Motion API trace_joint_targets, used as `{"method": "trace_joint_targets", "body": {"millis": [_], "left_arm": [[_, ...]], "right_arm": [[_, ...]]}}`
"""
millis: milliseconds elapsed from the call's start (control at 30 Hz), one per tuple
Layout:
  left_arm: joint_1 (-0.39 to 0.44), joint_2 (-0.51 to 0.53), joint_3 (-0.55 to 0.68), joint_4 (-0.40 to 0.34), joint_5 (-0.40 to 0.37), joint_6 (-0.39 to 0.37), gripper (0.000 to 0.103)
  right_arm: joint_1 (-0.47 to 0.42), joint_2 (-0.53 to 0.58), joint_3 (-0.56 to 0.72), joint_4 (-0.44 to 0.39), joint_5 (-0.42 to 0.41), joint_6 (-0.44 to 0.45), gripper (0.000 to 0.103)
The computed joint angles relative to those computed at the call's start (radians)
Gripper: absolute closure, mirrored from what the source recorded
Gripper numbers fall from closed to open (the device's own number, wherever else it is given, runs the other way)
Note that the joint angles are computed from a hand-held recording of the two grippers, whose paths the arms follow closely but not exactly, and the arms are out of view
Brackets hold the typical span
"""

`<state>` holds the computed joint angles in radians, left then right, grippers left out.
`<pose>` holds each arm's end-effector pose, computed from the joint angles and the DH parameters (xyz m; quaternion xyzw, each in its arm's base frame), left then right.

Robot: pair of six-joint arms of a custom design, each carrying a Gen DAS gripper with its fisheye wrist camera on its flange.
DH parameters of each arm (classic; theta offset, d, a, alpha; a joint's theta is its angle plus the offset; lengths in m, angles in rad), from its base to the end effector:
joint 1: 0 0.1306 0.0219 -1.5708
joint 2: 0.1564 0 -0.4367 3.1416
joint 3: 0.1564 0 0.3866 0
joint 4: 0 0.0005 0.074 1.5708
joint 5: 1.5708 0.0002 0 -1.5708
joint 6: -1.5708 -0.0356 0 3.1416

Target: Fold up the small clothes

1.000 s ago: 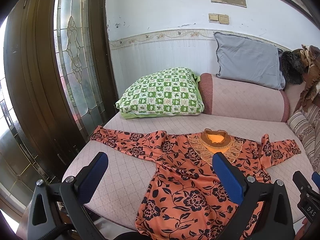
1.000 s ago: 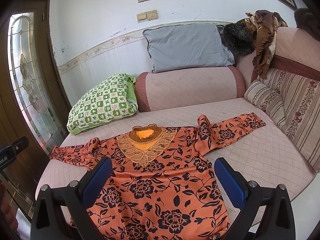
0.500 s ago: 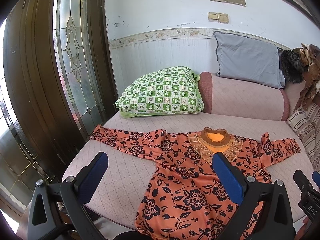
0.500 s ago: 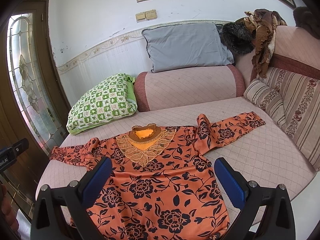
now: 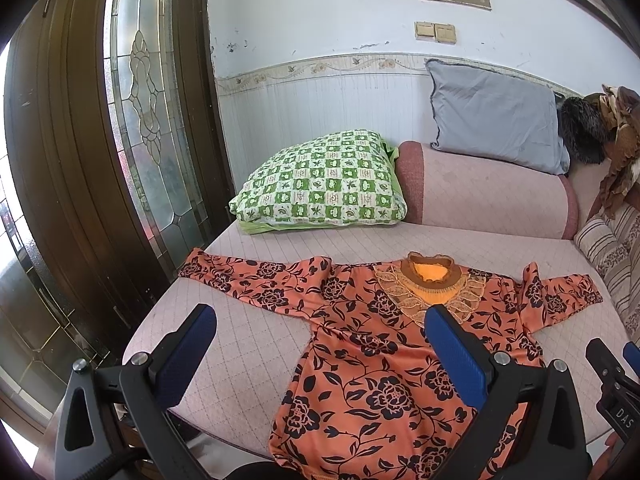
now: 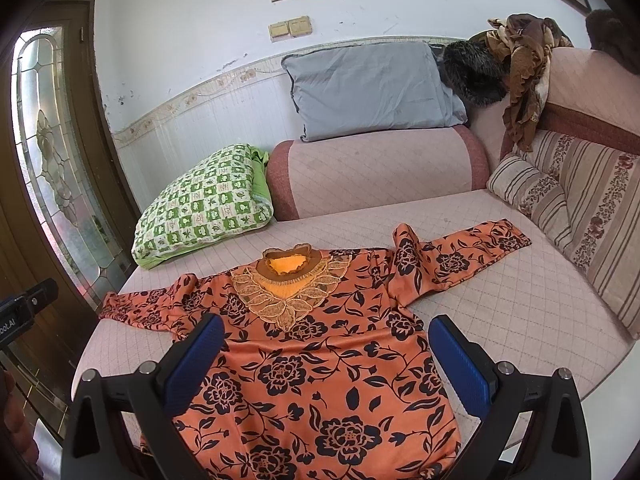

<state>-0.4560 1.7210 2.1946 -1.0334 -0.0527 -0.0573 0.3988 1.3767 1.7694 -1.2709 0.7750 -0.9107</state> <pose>0.5307 -0.2588 0.6649 0.2097 0.8492 -0.0733 0.4791 0.4024 0.1420 0.6383 0.3446 0.8100 -0.0906 0.4657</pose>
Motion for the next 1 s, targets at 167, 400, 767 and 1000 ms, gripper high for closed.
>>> {"method": "trace_joint_targets", "body": {"millis": [167, 400, 767, 1000], "left_arm": [[0.001, 0.001, 0.001, -0.001, 0.0, 0.0, 0.0], [0.006, 0.009, 0.006, -0.004, -0.001, -0.003, 0.0], [0.011, 0.025, 0.022, -0.012, -0.015, 0.009, 0.0], [0.016, 0.039, 0.036, -0.017, -0.018, 0.014, 0.0]], "right_arm": [[-0.001, 0.0, -0.003, 0.001, -0.004, -0.002, 0.0], [-0.003, 0.0, -0.006, 0.005, -0.005, -0.001, 0.0], [-0.012, 0.003, -0.021, 0.017, -0.021, 0.002, 0.0], [-0.014, 0.015, -0.012, 0.012, -0.03, 0.003, 0.0]]}}
